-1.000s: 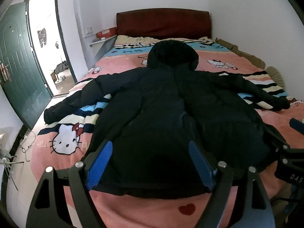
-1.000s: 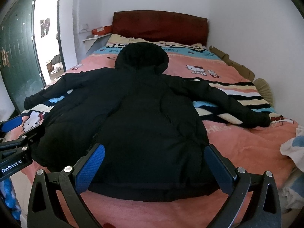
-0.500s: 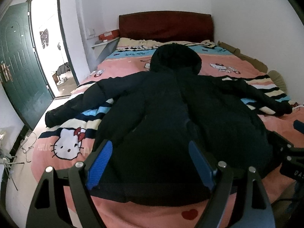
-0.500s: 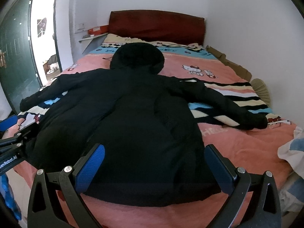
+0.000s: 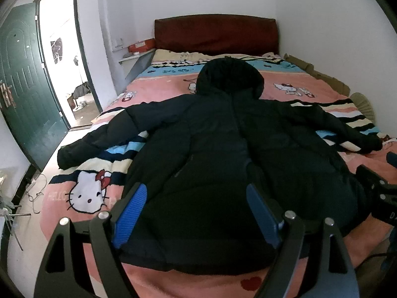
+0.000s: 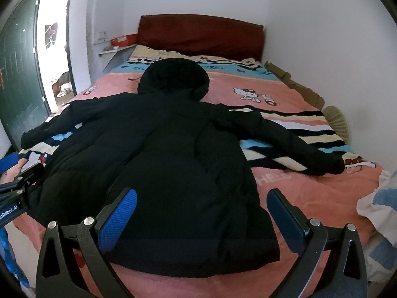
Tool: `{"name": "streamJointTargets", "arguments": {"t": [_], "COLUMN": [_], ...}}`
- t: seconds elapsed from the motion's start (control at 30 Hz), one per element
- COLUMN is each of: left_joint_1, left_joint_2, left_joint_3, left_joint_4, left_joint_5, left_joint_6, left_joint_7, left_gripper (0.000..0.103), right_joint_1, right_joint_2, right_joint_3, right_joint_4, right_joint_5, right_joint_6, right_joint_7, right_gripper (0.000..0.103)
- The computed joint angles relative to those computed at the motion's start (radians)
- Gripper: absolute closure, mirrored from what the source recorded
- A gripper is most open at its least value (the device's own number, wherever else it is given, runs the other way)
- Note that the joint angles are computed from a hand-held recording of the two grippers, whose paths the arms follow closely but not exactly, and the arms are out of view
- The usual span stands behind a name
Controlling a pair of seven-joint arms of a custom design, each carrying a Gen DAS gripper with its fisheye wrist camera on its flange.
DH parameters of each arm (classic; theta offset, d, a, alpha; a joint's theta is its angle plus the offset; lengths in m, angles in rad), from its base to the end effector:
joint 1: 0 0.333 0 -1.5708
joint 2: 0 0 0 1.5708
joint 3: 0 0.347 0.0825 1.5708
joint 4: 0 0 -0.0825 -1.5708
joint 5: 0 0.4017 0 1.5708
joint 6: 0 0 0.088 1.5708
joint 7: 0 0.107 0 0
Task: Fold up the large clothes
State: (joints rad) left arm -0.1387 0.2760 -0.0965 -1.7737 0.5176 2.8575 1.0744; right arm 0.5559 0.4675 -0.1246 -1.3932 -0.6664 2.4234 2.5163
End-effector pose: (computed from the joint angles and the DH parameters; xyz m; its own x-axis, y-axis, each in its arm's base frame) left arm 0.6793 -0.1829 0.5173 -0.1293 -0.9892 -0.0689 -0.6503 0.1371 -0.7472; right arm 0.6913 0.3386 0.5293 -0.1334 -0.9874 0.0845 -0.6897 0.0313 -0.7234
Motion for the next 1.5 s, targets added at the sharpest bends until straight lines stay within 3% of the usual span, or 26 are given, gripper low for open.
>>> {"name": "streamJointTargets", "arguments": {"t": [0.3,0.47,0.57,0.8,1.0,1.13,1.43,1.5], "left_joint_1": [0.002,0.042,0.034,0.056,0.069,0.045,0.049,0.052], "left_joint_2": [0.043,0.083,0.107,0.165,0.214,0.237,0.293,0.301], "left_joint_3": [-0.007,-0.064,-0.057,-0.084,-0.091,-0.052,-0.045,-0.049], "left_joint_4": [0.053,0.110,0.137,0.207,0.266,0.294,0.359,0.366], "left_joint_5": [-0.021,-0.135,-0.157,-0.255,-0.326,-0.298,-0.285,-0.290], "left_joint_6": [-0.029,-0.089,-0.096,-0.123,-0.164,-0.184,-0.233,-0.238], "left_joint_7": [0.035,0.178,0.203,0.291,0.317,0.280,0.266,0.270], "left_gripper": [0.020,0.020,0.020,0.020,0.020,0.020,0.020,0.020], "right_joint_1": [-0.019,-0.033,-0.050,-0.103,-0.199,-0.287,-0.440,-0.460], "right_joint_2": [0.044,0.072,0.077,0.060,0.065,0.113,0.248,0.276], "right_joint_3": [-0.003,-0.012,-0.022,-0.097,-0.145,-0.145,-0.115,-0.110], "right_joint_4": [0.058,0.085,0.076,0.027,0.029,0.092,0.248,0.280], "right_joint_5": [0.048,0.088,0.118,0.105,0.066,0.112,0.333,0.374], "right_joint_6": [-0.012,-0.008,0.000,-0.024,-0.039,-0.077,-0.139,-0.160], "right_joint_7": [-0.041,-0.065,-0.060,0.062,0.196,0.213,0.141,0.128], "right_gripper": [0.001,0.001,0.001,0.001,0.001,0.003,0.020,0.030]}}
